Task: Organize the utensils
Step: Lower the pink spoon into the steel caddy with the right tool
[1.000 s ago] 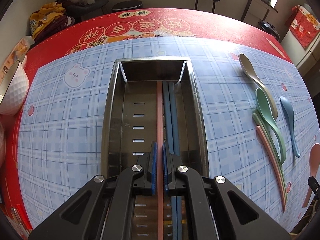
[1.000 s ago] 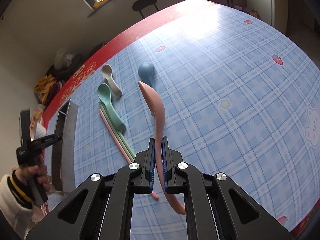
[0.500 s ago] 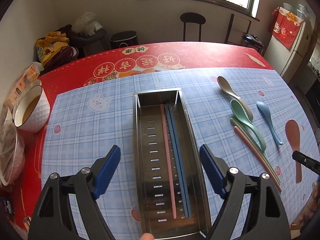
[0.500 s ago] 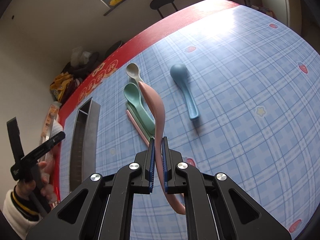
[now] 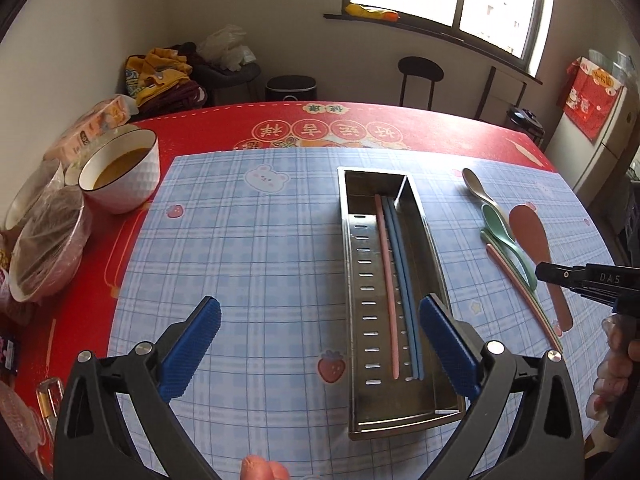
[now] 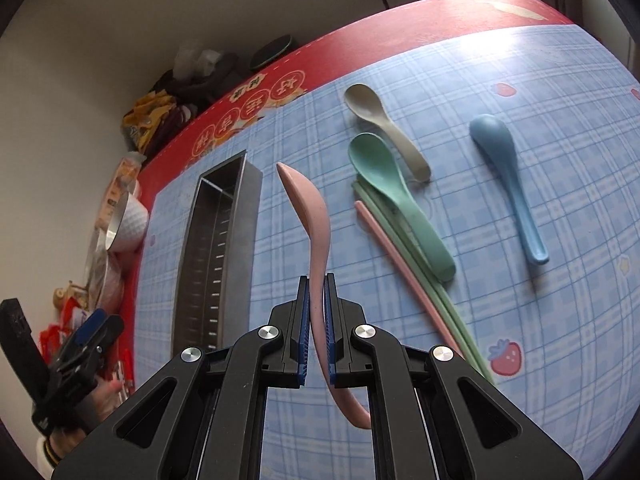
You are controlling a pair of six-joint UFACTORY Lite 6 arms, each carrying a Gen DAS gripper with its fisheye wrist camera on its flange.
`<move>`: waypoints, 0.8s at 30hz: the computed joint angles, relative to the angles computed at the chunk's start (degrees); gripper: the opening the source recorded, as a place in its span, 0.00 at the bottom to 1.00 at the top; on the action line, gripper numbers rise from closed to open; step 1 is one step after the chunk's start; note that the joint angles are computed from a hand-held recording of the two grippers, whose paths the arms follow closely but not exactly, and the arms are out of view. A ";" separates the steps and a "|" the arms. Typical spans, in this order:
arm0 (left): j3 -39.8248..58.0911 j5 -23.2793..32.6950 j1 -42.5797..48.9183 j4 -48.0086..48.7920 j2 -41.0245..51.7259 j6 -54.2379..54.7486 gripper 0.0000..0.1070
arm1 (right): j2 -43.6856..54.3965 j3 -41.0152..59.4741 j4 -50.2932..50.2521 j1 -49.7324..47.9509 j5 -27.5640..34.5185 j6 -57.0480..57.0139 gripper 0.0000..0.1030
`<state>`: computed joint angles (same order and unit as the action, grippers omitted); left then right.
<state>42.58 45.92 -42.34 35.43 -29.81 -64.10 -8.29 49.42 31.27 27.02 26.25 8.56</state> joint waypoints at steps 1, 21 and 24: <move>-0.62 0.08 0.62 -0.02 -1.36 0.08 0.91 | 2.51 2.42 -0.20 1.18 -0.08 0.79 0.06; -8.19 -5.17 13.82 -10.68 -11.90 15.75 0.91 | 48.35 55.35 -10.70 11.26 12.33 25.64 0.06; -9.34 -5.64 16.24 -12.61 -13.49 18.31 0.91 | 53.70 63.07 -14.52 11.48 15.68 29.51 0.06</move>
<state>33.24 40.28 -26.10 22.82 -43.30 -45.79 45.41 112.49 16.76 38.50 41.93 38.07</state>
